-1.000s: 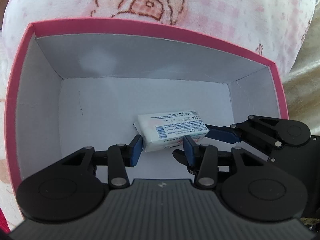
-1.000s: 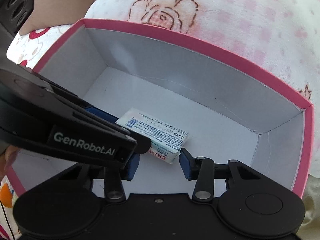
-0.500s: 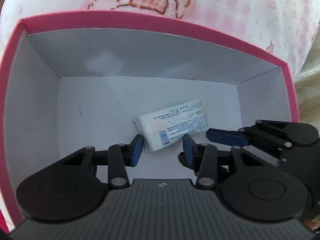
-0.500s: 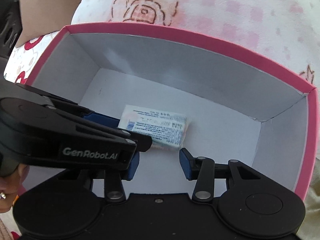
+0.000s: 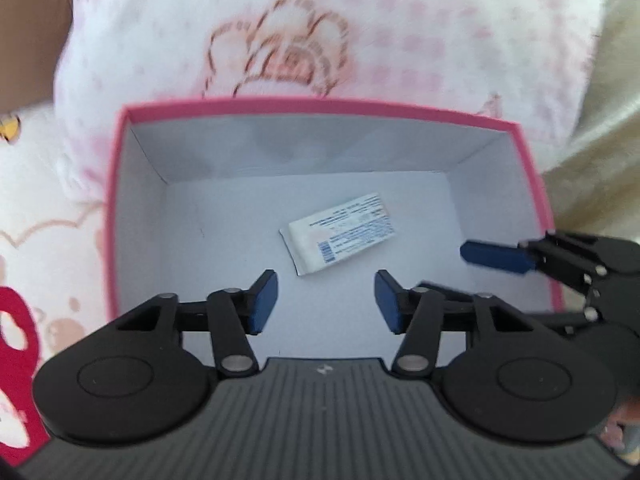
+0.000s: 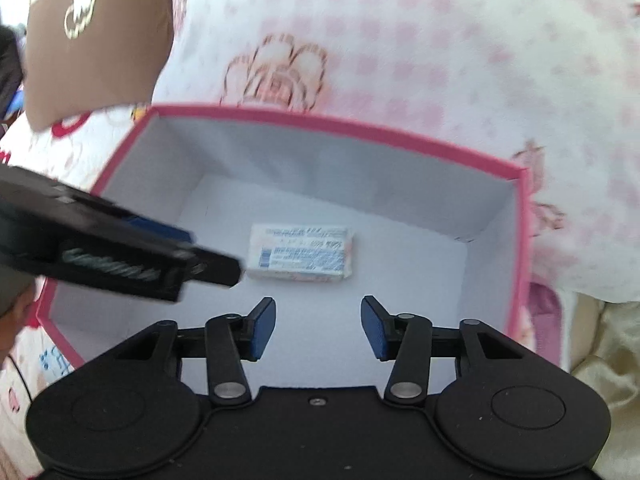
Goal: Organize objects
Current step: 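Raise the left tool out of the pink box and back away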
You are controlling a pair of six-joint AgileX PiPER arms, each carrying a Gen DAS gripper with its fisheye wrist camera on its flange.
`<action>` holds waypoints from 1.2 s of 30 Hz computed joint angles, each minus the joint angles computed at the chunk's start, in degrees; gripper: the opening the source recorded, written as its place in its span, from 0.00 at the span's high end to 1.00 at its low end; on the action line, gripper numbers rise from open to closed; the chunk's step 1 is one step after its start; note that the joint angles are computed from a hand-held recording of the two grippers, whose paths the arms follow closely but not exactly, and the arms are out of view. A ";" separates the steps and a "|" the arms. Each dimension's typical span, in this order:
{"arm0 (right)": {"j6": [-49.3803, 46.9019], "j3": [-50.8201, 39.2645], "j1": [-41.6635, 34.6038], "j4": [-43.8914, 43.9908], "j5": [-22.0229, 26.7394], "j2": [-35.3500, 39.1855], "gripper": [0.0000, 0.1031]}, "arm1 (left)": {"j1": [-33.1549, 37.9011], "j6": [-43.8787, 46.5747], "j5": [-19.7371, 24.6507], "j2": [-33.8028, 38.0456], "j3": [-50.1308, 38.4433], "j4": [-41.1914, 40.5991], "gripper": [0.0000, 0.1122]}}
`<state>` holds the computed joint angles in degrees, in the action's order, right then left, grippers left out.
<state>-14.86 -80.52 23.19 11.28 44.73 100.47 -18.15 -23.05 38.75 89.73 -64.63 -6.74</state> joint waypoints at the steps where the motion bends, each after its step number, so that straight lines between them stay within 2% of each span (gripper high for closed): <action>1: 1.05 1.45 0.23 -0.73 -1.30 -1.50 0.44 | -0.96 -1.30 0.29 -0.87 -0.15 1.25 0.47; 3: 3.86 2.96 1.26 -2.98 -2.57 -3.50 0.44 | -1.91 -1.62 1.66 -3.30 0.19 1.84 0.46; 8: 5.87 4.38 1.76 -4.21 0.03 -8.44 0.39 | -5.12 -1.99 6.79 -8.33 0.47 3.57 0.38; 10: 7.26 5.60 2.96 -5.28 -0.30 -9.59 0.38 | -6.23 -2.49 7.51 -10.82 1.92 3.82 0.35; 16: 9.38 11.02 4.72 -5.35 0.15 -17.49 0.37 | -8.35 -4.39 10.63 -20.61 5.96 3.60 0.32; 18: 11.61 12.02 5.43 -6.45 0.67 -19.76 0.36 | -9.71 -6.80 12.15 -22.98 6.34 5.84 0.31; 22: 21.66 14.85 8.81 -13.64 -0.62 -23.90 0.33 | -12.86 -11.07 15.41 -25.15 6.70 11.18 0.27; 25: 27.92 16.39 11.78 -18.60 -0.28 -26.07 0.33 | -10.63 -7.70 16.56 -26.62 7.28 6.06 0.27; 29: 30.87 17.30 14.23 -19.86 1.18 -28.88 0.30 | -14.50 -10.28 19.63 -28.68 6.59 9.10 0.27; 32: 33.15 17.01 16.76 -21.82 3.59 -30.29 0.29 | -14.63 -9.17 21.88 -30.78 5.88 7.33 0.27; 36: 35.49 16.53 19.61 -23.40 6.87 -31.83 0.29 | -17.84 -12.21 25.97 -33.01 4.75 10.22 0.27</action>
<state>20.63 -64.00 42.80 -12.12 51.60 68.64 -35.99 -35.27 64.72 56.72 -59.89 3.48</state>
